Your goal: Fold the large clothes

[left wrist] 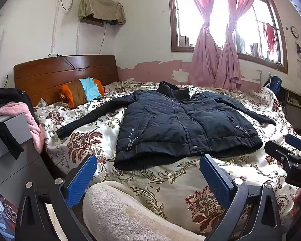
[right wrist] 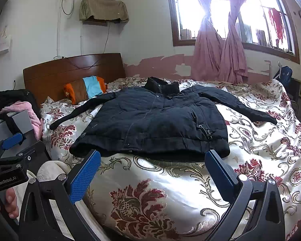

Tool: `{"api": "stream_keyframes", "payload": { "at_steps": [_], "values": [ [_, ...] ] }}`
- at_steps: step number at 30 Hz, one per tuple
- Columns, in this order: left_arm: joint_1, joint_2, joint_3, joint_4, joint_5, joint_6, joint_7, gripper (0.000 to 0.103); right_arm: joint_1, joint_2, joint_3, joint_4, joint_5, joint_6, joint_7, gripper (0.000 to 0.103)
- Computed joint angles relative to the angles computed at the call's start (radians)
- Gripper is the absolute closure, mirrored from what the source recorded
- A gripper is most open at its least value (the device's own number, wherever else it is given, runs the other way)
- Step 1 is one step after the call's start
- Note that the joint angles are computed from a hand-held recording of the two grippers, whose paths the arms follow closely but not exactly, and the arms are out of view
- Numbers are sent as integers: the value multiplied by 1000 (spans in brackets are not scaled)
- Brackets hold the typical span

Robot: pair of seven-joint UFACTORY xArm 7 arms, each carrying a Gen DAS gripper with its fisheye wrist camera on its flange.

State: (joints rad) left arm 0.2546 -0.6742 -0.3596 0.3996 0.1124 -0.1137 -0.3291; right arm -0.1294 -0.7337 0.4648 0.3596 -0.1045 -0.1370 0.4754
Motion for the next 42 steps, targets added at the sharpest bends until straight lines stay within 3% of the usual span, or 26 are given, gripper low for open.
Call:
{"api": "stream_keyframes", "payload": {
  "at_steps": [42],
  "values": [
    [0, 1, 1, 1, 1, 4, 1, 0, 10, 4, -7, -20, 5, -6, 0, 1]
  ]
}}
